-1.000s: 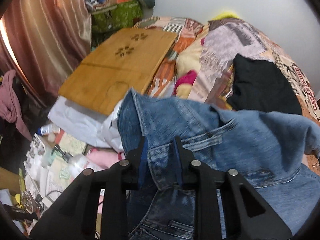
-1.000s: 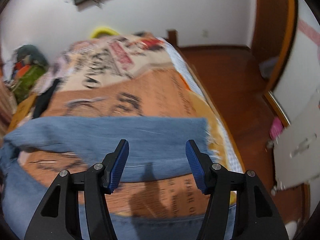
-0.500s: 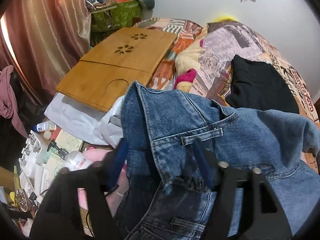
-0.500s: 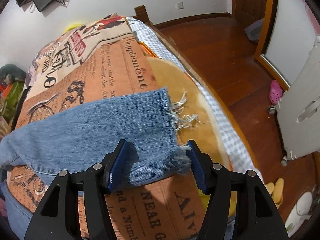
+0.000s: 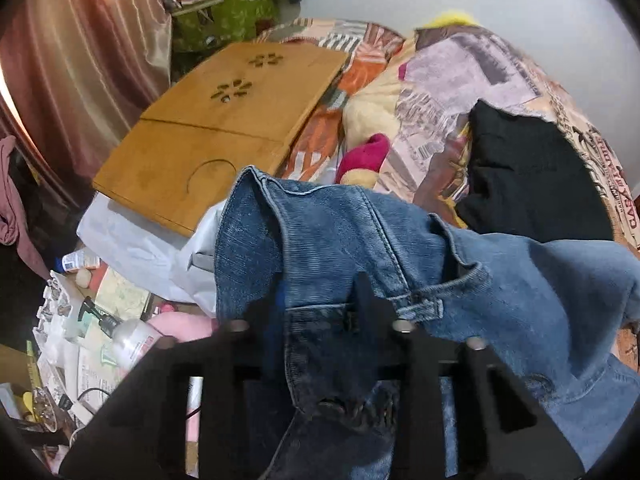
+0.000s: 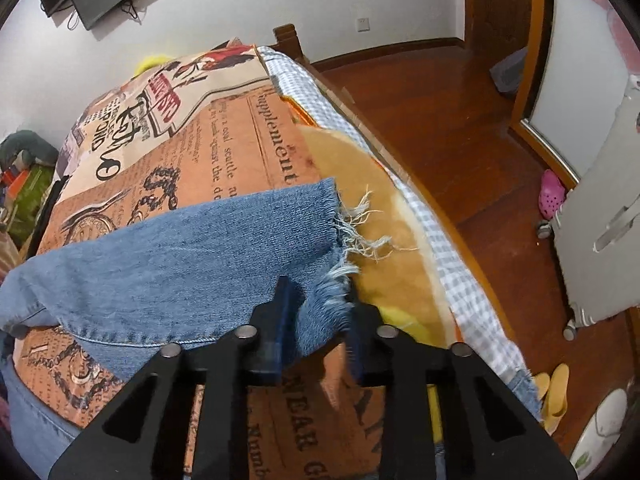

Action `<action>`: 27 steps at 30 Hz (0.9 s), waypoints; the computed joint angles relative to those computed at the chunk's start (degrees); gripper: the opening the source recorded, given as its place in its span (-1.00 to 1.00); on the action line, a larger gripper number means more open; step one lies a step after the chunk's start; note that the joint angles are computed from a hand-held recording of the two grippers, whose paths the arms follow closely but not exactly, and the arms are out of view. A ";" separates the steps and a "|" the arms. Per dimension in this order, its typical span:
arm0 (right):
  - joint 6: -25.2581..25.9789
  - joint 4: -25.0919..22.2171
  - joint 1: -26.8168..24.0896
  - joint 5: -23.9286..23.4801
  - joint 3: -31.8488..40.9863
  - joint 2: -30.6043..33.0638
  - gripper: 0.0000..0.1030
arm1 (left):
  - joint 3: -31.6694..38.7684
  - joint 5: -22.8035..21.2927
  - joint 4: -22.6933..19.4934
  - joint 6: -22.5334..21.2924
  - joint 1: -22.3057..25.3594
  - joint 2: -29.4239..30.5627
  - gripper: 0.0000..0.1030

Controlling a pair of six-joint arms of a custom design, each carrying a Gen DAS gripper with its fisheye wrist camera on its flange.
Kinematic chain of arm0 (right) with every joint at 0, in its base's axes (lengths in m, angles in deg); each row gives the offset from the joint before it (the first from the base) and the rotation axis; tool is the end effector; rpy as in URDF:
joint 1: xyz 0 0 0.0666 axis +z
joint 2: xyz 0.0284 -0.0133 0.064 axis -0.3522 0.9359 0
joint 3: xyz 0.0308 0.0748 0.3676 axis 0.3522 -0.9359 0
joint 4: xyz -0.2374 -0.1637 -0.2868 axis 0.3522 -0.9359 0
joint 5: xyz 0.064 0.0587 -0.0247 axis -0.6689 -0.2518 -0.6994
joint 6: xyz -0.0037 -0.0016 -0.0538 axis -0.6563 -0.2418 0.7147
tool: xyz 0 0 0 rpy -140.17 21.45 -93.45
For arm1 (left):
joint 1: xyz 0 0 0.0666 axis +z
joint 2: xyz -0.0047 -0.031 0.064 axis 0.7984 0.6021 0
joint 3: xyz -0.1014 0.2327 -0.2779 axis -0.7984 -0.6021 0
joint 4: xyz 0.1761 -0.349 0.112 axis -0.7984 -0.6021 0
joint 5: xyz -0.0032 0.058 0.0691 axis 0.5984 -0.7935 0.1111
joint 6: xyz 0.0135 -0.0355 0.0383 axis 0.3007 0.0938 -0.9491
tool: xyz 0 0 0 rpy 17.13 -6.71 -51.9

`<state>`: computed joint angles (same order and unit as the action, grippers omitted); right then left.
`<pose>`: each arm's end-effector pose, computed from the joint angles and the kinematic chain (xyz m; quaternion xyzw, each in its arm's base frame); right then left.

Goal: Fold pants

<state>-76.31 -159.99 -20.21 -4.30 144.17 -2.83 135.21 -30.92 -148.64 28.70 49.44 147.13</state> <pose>0.5066 0.0056 0.4950 0.1387 0.9521 0.0769 0.2614 0.5245 -0.0245 0.4302 -0.2275 0.9410 0.0522 0.2448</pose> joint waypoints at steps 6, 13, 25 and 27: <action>0.45 3.04 0.27 2.82 -0.24 -1.47 -0.82 | 4.30 -3.66 -2.93 -3.40 -1.84 2.42 -0.66; 3.20 5.26 0.67 7.96 3.83 -1.11 -0.87 | 11.61 -11.72 -3.27 -9.47 -3.60 4.11 -0.76; 6.00 -2.74 0.30 12.35 2.94 1.51 -0.86 | 13.61 -6.80 -2.09 -9.01 0.41 6.88 -0.99; 6.53 -3.83 0.96 14.27 3.99 1.69 -0.83 | 11.53 -4.22 -1.03 -9.36 0.13 5.32 -0.94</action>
<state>-69.78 -163.82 -19.25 9.97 148.16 -1.14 146.74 -35.14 -149.68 19.34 49.57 152.45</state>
